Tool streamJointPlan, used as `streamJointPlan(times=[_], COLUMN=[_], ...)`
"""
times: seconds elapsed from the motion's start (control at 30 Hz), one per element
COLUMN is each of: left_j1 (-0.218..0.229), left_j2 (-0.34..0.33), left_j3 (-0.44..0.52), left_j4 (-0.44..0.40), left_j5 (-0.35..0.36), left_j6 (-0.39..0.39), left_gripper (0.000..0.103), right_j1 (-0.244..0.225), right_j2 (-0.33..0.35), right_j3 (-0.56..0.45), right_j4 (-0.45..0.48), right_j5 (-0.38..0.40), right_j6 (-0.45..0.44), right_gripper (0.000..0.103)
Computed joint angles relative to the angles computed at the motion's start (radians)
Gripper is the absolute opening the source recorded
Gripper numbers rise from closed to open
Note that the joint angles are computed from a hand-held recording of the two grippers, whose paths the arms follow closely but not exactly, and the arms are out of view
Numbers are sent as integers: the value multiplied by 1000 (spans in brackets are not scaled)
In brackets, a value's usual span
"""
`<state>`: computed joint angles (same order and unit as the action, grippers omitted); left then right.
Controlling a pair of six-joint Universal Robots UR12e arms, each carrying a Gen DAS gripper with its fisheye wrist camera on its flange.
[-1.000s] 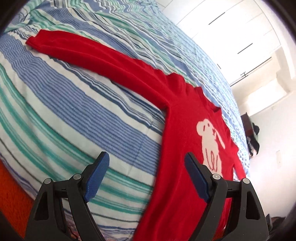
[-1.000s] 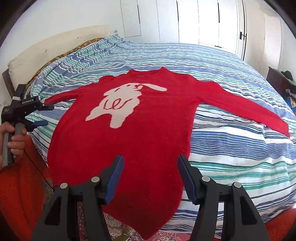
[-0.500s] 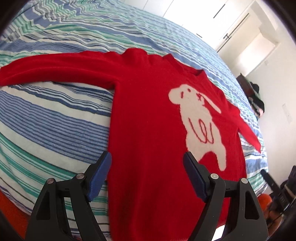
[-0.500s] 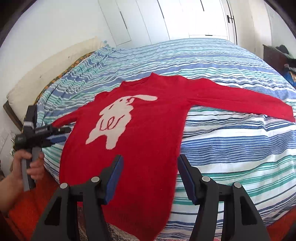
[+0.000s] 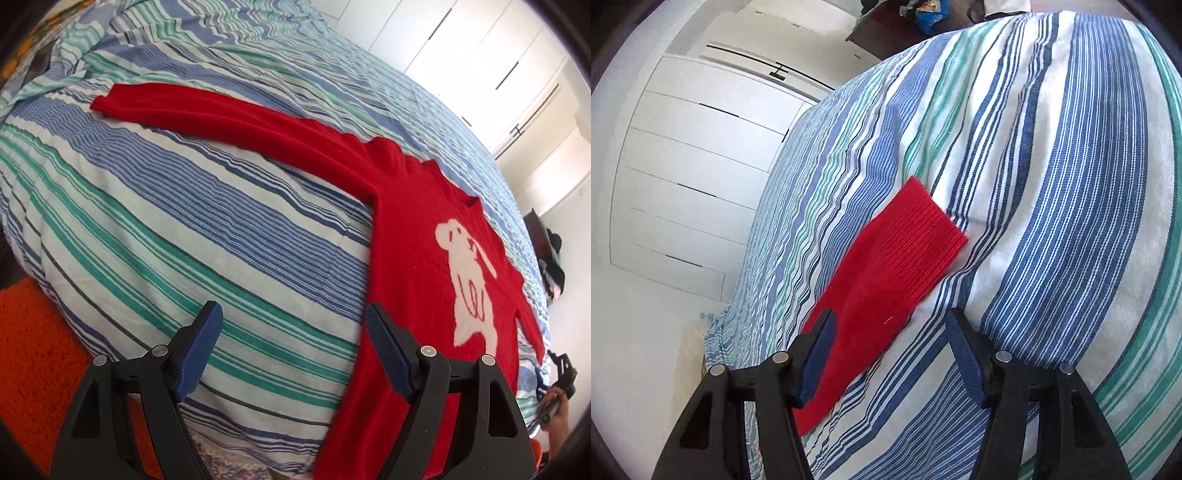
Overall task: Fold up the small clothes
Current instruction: 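Grasp the sleeve cuff nearest the right gripper with the right gripper, then lift the sleeve with the right gripper and fold it across the sweater body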
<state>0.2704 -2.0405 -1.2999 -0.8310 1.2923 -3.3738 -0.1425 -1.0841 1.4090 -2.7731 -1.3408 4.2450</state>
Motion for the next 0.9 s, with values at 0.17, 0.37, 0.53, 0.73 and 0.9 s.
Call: streamJointPlan(times=[0.17,0.37,0.53,0.73,0.9], left_j1=[-12,-26,-19,-1,16], left_j2=[-6,-10,-11,-9,2], left_j3=[6,8,2,-7,-24], left_j4=[-22,-24,-11,13,27], left_j5=[52,101,77,7,-44], left_j6=[19,51,37,-9,-22], left_gripper=[81,81,82,82,82], right_j1=[-19,-24,-5,80,177], right_j2=[34,53,66,179,352], right_j3=[-26,-111,-215,-526,-850], right_j4=[-35,142,97,168,279], right_j5=[-4,15,101,231,284], right_j6=[10,-124,-213,-328,-346], right_gripper=[51,11,11,11,11])
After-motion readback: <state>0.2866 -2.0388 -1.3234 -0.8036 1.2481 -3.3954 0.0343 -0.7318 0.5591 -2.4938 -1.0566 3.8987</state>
